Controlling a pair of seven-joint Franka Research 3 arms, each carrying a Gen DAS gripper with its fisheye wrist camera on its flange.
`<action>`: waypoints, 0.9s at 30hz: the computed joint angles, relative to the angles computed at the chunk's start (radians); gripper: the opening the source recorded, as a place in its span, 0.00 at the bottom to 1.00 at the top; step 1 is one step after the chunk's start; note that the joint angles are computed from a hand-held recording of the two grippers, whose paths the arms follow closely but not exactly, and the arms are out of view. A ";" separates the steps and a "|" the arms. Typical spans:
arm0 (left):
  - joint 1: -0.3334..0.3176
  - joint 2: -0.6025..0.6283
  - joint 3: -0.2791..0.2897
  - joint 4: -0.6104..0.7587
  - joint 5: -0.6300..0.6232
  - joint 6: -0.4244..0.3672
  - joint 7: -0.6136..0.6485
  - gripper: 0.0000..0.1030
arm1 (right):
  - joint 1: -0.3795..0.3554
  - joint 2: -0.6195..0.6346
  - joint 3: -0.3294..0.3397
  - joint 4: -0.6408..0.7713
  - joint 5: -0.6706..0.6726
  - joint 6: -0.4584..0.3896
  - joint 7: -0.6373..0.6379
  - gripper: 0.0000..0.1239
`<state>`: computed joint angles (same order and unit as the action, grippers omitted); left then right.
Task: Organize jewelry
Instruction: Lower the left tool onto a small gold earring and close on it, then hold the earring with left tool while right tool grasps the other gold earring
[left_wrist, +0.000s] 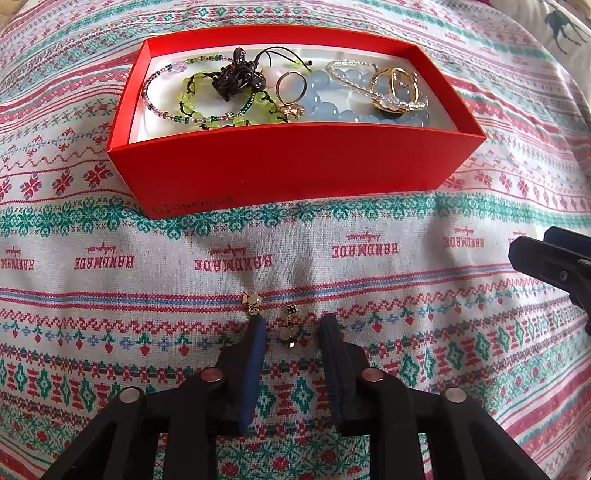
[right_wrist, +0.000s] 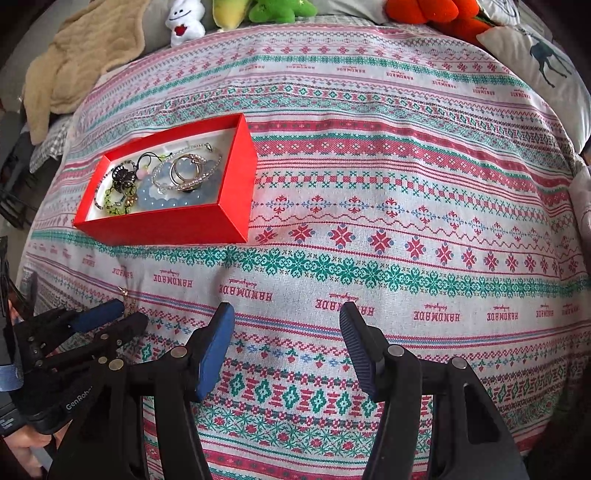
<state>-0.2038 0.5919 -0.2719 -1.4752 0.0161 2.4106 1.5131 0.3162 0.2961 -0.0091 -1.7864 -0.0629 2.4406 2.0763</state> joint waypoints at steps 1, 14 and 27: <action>-0.001 0.003 0.000 0.004 0.000 -0.001 -0.001 0.08 | 0.000 0.000 0.000 0.000 0.001 0.000 0.000 0.50; 0.063 -0.058 -0.017 -0.050 -0.086 0.032 0.059 0.02 | 0.011 0.043 0.014 0.065 0.037 -0.017 -0.024 0.50; 0.079 -0.087 0.038 -0.072 -0.029 0.047 -0.013 0.02 | 0.051 0.181 0.039 0.249 0.104 -0.079 -0.097 0.50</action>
